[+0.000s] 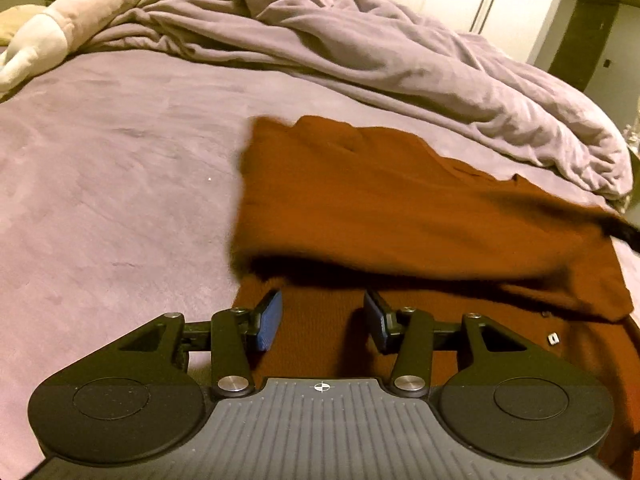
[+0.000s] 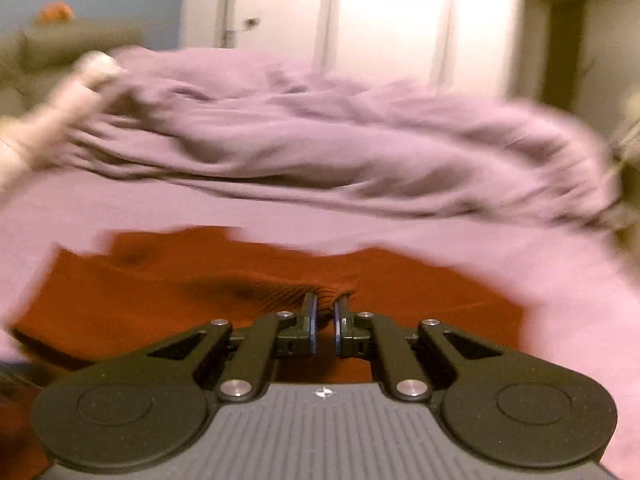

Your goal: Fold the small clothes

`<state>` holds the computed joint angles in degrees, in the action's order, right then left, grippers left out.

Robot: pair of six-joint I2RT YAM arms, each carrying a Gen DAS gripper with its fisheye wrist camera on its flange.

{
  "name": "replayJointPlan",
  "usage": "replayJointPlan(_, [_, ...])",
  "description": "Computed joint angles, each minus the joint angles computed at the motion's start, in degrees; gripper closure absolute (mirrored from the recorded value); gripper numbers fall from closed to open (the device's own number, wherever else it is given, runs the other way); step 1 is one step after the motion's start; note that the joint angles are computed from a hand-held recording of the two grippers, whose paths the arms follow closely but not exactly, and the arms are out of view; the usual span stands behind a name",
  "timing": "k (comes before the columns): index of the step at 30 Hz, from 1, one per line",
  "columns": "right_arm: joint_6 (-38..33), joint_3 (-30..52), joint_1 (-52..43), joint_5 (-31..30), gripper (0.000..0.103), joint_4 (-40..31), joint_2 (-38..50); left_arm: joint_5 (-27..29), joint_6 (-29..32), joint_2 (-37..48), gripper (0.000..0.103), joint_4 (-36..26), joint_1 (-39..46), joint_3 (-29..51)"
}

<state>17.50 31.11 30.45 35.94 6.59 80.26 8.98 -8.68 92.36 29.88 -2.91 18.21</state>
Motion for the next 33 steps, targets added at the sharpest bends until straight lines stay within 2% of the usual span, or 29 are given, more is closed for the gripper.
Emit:
replayJointPlan(1, [0.21,-1.37,-2.98,-1.65,0.096,-0.53,-0.91,-0.85,-0.35,0.09,0.051,-0.4,-0.73,0.41])
replayJointPlan(2, [1.56,-2.52,-7.05,-5.96,0.096,-1.17,-1.7,-1.69,-0.44,0.21,0.047,-0.54,-1.57,0.73])
replayJointPlan(4, [3.77,-4.46,-15.43,-17.57,0.095,-1.26,-2.72,-4.18,-0.6,0.02,0.045,-1.11,-3.79,1.19])
replayJointPlan(6, [6.31,-6.91,-22.46,-28.02,0.091,1.5,-3.2,-5.1,-0.72,-0.32,0.045,-1.27,-4.8,1.19])
replayJointPlan(9, [8.21,-9.63,-28.23,-36.68,0.08,5.24,-3.39,-5.92,-0.59,-0.09,0.043,-1.63,-5.33,1.49])
replayJointPlan(14, [10.6,-6.8,-30.7,-42.86,0.08,7.17,2.77,-7.74,-0.91,0.81,0.041,-2.37,-6.42,2.53])
replayJointPlan(17, [9.93,-4.27,-28.49,-41.57,0.097,6.76,4.83,-8.15,-0.96,0.89,0.04,-2.78,-6.77,2.89])
replayJointPlan(18, [8.88,-4.36,-27.45,-39.26,0.097,6.86,3.85,-8.15,-0.88,0.83,0.04,-2.84,-6.7,2.89])
replayJointPlan(21, [2.86,-4.81,-22.55,-25.83,0.098,5.92,-0.65,-8.09,-0.74,0.21,0.04,-3.64,-6.56,2.84])
replayJointPlan(23, [-2.72,-4.58,-19.31,-14.55,0.098,5.58,-0.78,-7.71,0.05,-0.42,0.04,-4.81,-6.62,2.83])
replayJointPlan(24, [-4.15,-4.46,-19.74,-12.9,0.098,5.27,-0.09,-7.47,0.62,-0.8,0.04,-5.14,-6.66,2.59])
replayJointPlan(28, [-3.64,-3.79,-26.07,-19.95,0.097,2.98,3.52,-8.06,2.37,-3.7,0.04,-6.12,-6.94,1.02])
replayJointPlan(31, [-3.64,-5.07,-26.06,-17.01,0.09,3.72,2.52,-6.99,2.69,-7.63,0.039,-9.22,-5.54,0.37])
replayJointPlan(33, [-1.74,-5.27,-25.9,-13.93,0.086,3.17,0.99,-8.34,2.24,-10.39,0.032,-10.17,-5.21,-0.12])
